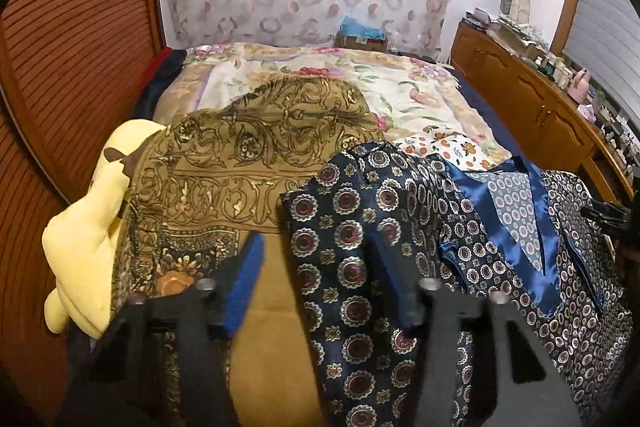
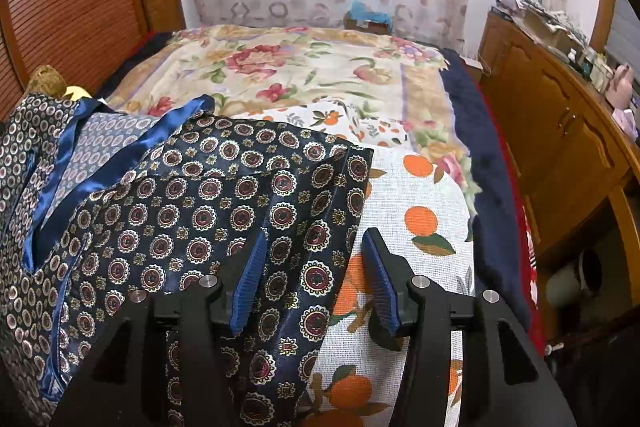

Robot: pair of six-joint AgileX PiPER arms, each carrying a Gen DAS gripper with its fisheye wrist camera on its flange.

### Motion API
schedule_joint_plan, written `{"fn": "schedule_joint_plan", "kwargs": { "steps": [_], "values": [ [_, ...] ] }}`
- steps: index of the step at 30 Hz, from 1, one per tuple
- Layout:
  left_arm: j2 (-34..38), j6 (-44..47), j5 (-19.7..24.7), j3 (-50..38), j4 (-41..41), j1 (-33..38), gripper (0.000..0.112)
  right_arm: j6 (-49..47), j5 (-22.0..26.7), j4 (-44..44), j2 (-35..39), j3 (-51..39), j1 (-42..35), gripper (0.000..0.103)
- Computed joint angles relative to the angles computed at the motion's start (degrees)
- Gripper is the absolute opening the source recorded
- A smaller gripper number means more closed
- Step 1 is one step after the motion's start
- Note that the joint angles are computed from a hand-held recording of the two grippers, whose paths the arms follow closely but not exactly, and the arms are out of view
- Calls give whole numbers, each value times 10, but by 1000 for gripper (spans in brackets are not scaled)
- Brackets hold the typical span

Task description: Fold small clothes

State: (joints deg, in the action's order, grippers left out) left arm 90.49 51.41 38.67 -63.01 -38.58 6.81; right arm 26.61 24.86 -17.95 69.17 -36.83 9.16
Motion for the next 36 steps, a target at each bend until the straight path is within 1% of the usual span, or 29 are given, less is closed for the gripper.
{"fn": "schedule_joint_plan", "kwargs": {
  "steps": [3,7,8,11,14,15,16,17,18,19,20,21,23,24,26,27,30,32,34,36],
  "values": [
    [5,-4,2,-1,1,-4,45,0,0,0,0,0,0,51],
    [12,-16,15,-10,9,-11,45,0,0,0,0,0,0,52],
    [20,-28,24,-19,22,-14,45,0,0,0,0,0,0,52],
    [32,-54,23,-30,48,-23,45,-3,0,1,0,0,-2,52],
    [37,-46,28,-32,44,-20,44,-1,0,0,0,-1,-1,52],
    [35,-36,29,-29,38,-20,32,-6,0,3,0,-1,-3,52],
    [33,-23,37,-30,30,-17,21,-11,-1,9,1,-2,-4,52],
    [28,-15,38,-27,25,-17,5,-22,-2,18,2,-3,-7,53],
    [19,4,35,-19,13,-17,1,-45,-4,33,3,-3,-9,53],
    [11,23,32,-11,1,-16,0,-44,-3,27,4,-4,-1,52],
    [-8,32,15,4,0,-22,0,-67,-4,43,5,-5,-3,46],
    [-19,34,8,12,-1,-24,0,-98,-6,73,5,-7,-6,40],
    [-44,67,16,25,-39,-14,0,-104,0,75,10,-15,-1,14],
    [-62,83,19,34,-57,-9,0,-109,1,79,14,-20,2,8],
    [-87,98,25,43,-75,-2,0,-62,5,33,14,-22,21,4],
    [-102,111,35,50,-87,3,0,-49,6,20,11,-22,26,3],
    [-131,130,54,63,-102,14,0,38,9,-47,-31,-11,50,2],
    [-157,148,61,81,-117,20,0,72,32,-74,-59,-12,70,2],
    [-175,158,78,89,-127,30,0,124,60,-122,-84,-17,105,2],
    [-205,184,104,110,-155,54,0,146,88,-139,-110,-23,133,2]
  ]
}}
